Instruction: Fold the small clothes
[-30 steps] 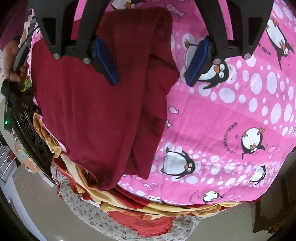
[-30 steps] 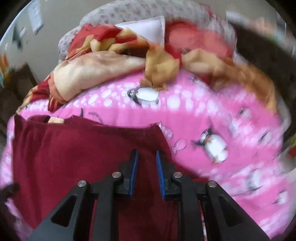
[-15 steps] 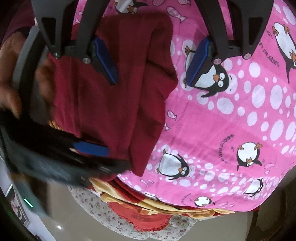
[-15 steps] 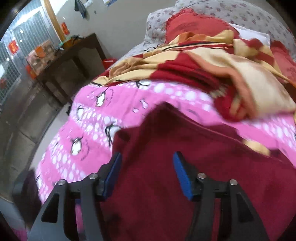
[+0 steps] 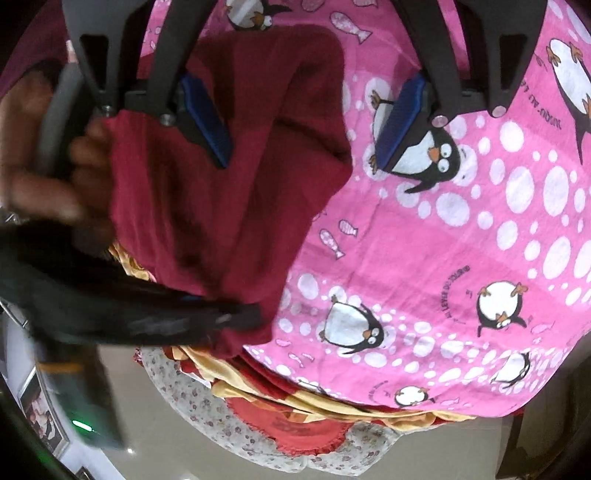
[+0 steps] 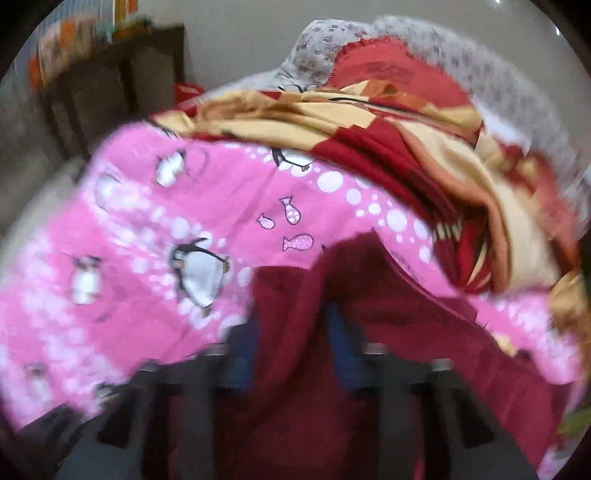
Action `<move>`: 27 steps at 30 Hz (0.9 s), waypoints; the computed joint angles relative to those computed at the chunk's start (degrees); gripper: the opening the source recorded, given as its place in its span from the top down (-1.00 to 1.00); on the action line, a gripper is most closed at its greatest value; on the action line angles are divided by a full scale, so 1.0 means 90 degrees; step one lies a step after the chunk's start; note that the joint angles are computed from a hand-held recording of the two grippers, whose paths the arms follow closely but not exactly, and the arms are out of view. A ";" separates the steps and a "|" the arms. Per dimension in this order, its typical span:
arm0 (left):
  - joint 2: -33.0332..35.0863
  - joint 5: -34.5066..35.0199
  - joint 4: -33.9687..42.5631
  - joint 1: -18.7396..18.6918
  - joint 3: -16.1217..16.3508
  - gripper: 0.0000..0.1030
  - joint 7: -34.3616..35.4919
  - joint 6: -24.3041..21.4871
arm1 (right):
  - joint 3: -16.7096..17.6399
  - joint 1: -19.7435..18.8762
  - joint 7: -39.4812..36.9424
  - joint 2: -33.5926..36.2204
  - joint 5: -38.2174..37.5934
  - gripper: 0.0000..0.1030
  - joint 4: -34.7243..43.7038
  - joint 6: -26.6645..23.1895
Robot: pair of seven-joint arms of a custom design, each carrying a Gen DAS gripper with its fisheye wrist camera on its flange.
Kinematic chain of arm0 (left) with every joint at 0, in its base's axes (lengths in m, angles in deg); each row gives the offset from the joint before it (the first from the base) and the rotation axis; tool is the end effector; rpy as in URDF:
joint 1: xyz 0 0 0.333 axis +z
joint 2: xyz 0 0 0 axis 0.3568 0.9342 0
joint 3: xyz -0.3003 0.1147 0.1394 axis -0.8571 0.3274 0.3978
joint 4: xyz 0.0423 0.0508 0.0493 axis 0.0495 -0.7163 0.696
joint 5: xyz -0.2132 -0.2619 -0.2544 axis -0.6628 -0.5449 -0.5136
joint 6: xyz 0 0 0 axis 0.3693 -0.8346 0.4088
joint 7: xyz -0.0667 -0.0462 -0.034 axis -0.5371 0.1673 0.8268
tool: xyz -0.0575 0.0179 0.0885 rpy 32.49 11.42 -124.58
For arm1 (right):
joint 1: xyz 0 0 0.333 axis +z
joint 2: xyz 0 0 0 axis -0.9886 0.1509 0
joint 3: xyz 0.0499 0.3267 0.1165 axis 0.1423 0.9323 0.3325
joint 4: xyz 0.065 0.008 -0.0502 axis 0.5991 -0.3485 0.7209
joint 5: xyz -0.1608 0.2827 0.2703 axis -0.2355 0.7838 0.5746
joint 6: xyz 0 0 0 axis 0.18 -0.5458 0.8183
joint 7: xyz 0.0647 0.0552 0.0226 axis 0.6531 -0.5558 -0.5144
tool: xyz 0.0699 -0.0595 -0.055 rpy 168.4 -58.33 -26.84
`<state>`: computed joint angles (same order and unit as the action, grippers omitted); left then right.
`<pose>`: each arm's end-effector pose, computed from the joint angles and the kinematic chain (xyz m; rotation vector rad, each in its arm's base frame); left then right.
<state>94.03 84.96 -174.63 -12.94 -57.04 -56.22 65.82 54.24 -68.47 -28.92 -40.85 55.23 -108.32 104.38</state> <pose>0.5610 -0.4945 0.3858 -2.4146 1.1378 -1.0063 0.7500 0.2292 0.4629 -2.4479 0.7809 -0.1594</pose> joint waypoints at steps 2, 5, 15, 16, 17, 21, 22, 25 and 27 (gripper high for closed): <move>0.0062 0.0003 0.0120 0.0000 -0.0006 -0.62 0.0121 0.0009 | 0.0110 -0.0293 -0.0154 0.0041 0.0476 0.73 0.0273 -0.0579; 0.0117 0.0139 0.0254 -0.0010 0.0030 0.04 0.0191 0.0314 | 0.0177 -0.0573 -0.0280 0.0042 0.0791 0.73 0.0463 -0.1035; 0.0286 0.0269 0.1084 -0.0380 0.0005 0.54 0.1453 -0.0174 | 0.0194 -0.0806 0.0614 0.0513 0.1298 -0.57 0.1318 -0.1937; 0.0319 0.0242 0.1159 -0.0401 0.0008 0.54 0.1551 -0.0188 | 0.0191 -0.0802 0.0671 0.0549 0.1241 -0.57 0.1422 -0.2105; 0.0368 0.0202 0.1253 -0.0423 0.0010 0.54 0.1665 -0.0225 | 0.0173 -0.0771 0.0705 0.0585 0.1141 -0.57 0.1518 -0.2228; 0.0501 -0.0062 0.1525 -0.0486 0.0024 0.54 0.2006 -0.0408 | -0.0095 -0.0359 0.0464 0.0328 0.0286 -0.10 0.1143 -0.1773; 0.0523 -0.0117 0.1574 -0.0491 0.0031 0.54 0.2055 -0.0413 | -0.0124 -0.0320 0.0371 0.0206 0.0191 0.21 0.0927 -0.1497; 0.0549 -0.0214 0.1703 -0.0519 0.0030 0.54 0.2259 -0.0334 | -0.0001 -0.0584 -0.0088 -0.0071 0.0578 0.56 0.0507 -0.1118; 0.0681 -0.0323 0.1990 -0.0556 0.0005 0.54 0.2599 -0.0340 | 0.0009 -0.0739 -0.0334 -0.0181 0.0766 0.60 0.0411 -0.1055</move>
<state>100.15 82.05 -156.72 -17.95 -57.00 -32.83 62.76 54.32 -75.13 -31.92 -42.47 62.13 -104.62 94.88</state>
